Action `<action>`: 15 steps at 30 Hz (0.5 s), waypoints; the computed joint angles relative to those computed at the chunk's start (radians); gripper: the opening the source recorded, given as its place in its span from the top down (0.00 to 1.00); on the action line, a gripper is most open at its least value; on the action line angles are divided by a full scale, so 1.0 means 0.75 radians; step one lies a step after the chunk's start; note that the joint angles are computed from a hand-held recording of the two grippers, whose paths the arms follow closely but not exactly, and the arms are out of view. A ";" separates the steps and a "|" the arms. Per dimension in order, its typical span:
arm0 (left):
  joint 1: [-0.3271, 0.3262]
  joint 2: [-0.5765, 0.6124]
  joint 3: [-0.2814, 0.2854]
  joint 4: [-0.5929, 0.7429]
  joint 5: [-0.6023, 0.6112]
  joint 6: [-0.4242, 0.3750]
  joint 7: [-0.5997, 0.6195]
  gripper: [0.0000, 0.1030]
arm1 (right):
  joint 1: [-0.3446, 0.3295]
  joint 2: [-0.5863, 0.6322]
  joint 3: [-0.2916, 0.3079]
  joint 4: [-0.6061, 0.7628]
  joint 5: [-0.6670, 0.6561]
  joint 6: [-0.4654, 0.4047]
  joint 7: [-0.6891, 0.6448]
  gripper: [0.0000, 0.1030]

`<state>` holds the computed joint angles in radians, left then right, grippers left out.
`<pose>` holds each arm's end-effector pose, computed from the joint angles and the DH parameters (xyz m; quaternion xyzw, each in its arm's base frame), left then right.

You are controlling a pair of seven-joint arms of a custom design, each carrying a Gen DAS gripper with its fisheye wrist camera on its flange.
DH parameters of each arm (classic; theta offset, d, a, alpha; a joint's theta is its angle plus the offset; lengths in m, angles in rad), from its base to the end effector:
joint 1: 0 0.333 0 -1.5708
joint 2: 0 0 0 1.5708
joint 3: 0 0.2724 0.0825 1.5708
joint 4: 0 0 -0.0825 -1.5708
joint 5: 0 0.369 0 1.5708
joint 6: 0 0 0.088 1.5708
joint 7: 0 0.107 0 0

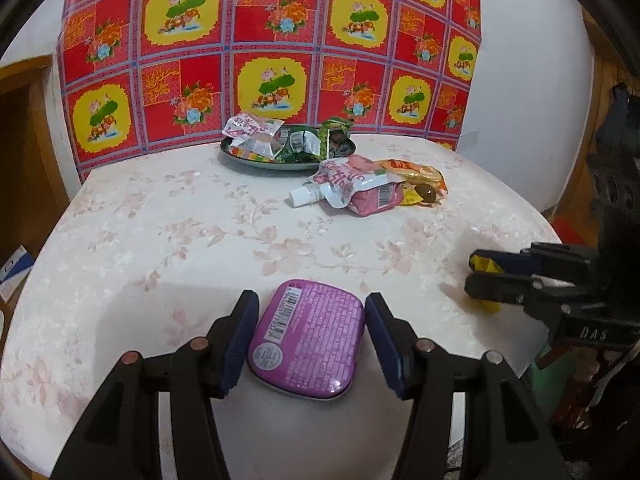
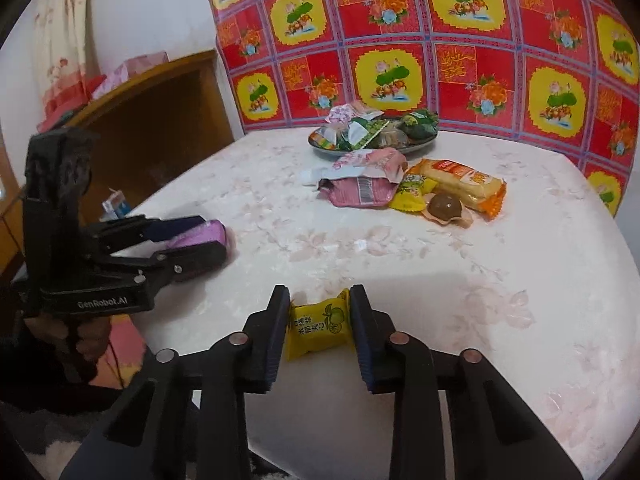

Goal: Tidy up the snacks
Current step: 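Carry the purple tin and yellow candy over the blue plate with both grippers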

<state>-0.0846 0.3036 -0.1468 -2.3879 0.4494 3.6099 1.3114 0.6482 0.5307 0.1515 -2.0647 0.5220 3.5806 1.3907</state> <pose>0.4963 -0.1726 0.2755 -0.4797 0.7599 -0.3858 0.2087 0.4634 0.3777 0.2577 -0.7268 0.5178 -0.1681 0.4188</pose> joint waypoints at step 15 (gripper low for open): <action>0.152 -0.017 -0.092 0.301 0.240 -0.144 -0.061 0.43 | -0.037 -0.058 -0.062 0.216 -0.024 -0.097 -0.150 0.69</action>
